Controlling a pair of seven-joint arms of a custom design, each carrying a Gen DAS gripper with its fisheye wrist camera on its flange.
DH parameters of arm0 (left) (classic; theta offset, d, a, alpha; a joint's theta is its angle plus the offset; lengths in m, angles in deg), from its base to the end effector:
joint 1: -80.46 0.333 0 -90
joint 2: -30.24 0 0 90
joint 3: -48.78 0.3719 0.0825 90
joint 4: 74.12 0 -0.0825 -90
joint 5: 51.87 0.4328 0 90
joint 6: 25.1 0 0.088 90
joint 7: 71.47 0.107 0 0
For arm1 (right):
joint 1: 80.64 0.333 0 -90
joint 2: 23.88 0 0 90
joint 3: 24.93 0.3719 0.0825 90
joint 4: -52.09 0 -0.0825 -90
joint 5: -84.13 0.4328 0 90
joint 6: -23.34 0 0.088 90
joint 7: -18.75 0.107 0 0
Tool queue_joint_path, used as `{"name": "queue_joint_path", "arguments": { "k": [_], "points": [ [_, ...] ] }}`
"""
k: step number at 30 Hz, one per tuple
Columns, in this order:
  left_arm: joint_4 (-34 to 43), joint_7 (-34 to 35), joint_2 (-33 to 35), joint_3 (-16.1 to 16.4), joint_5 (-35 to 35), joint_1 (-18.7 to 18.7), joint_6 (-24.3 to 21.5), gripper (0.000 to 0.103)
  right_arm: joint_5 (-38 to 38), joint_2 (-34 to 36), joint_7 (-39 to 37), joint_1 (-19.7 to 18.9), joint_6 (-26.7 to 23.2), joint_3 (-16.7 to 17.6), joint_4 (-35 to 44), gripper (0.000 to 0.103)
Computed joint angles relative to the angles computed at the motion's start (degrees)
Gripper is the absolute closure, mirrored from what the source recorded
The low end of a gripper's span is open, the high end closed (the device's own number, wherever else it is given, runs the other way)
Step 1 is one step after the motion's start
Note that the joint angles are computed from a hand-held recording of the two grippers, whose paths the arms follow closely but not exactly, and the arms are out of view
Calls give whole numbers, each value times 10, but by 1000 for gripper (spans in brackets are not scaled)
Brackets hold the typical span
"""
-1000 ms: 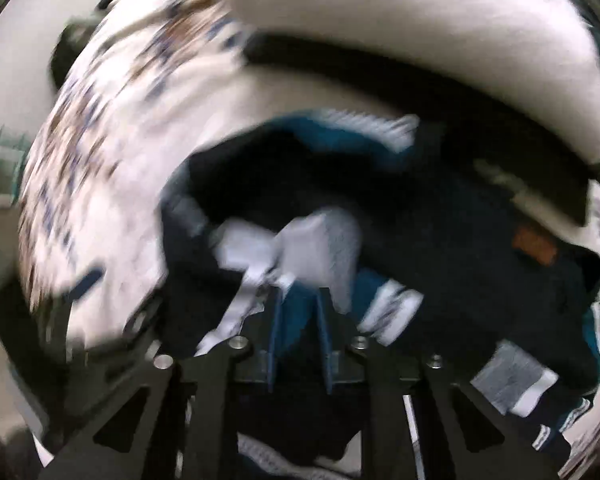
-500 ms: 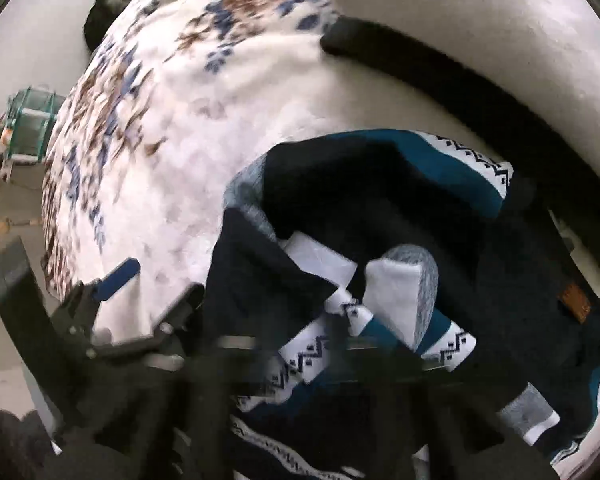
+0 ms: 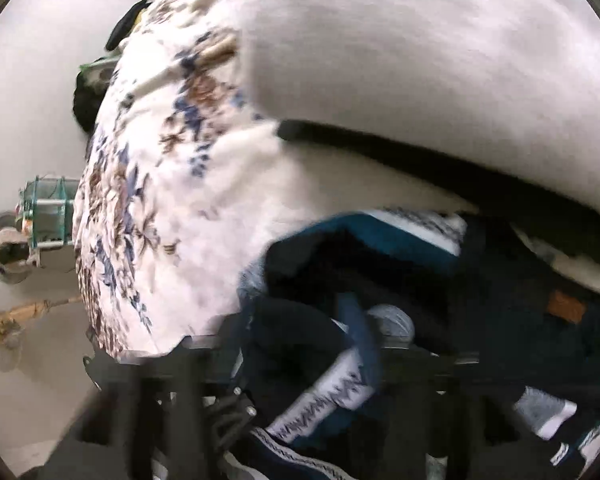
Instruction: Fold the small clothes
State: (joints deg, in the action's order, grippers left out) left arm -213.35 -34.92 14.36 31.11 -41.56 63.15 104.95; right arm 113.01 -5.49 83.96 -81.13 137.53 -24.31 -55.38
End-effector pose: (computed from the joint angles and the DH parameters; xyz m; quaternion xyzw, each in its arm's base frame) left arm 0.3987 -0.2780 0.4426 -0.7745 0.6204 -0.0475 0.1139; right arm 0.6637 0.0308 0.3569 -0.7446 0.6233 0.2004 0.1299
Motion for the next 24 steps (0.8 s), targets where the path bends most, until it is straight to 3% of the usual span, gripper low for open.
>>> {"name": "queue_joint_path", "arguments": {
  "k": [3, 4, 5, 10, 16, 18, 21, 23, 24],
  "points": [
    [5, 3, 0, -1, 3, 0, -6, 14, -63, 18, -8, 35, -8, 13, 8, 46],
    [6, 3, 0, -1, 3, -1, -7, 14, -93, 14, -11, 48, 6, 13, 0, 68],
    [6, 3, -1, -2, 4, -2, -8, 13, -119, 10, -10, 59, 18, 12, -7, 97],
    [-7, 5, -2, 2, 8, 1, 15, 13, -72, -18, 20, 48, 72, 9, -21, 97],
    [-11, 9, 2, 2, 5, 0, 26, 13, -76, 18, 84, 32, 54, -7, 19, 98],
    [-11, 13, 0, 2, 0, -1, 22, 13, -92, 46, 122, 28, 25, -12, 42, 97],
    [-9, 27, -6, 8, -10, 0, 15, 13, -62, 36, 120, 5, 29, -7, 32, 84],
    [-2, 28, -11, 6, -3, 4, 6, 13, -37, 8, 97, -10, 50, -5, 11, 63],
    [-1, 25, -16, 5, 2, 6, 5, 13, -23, -9, 74, -19, 57, -5, -3, 57]
  ]
}}
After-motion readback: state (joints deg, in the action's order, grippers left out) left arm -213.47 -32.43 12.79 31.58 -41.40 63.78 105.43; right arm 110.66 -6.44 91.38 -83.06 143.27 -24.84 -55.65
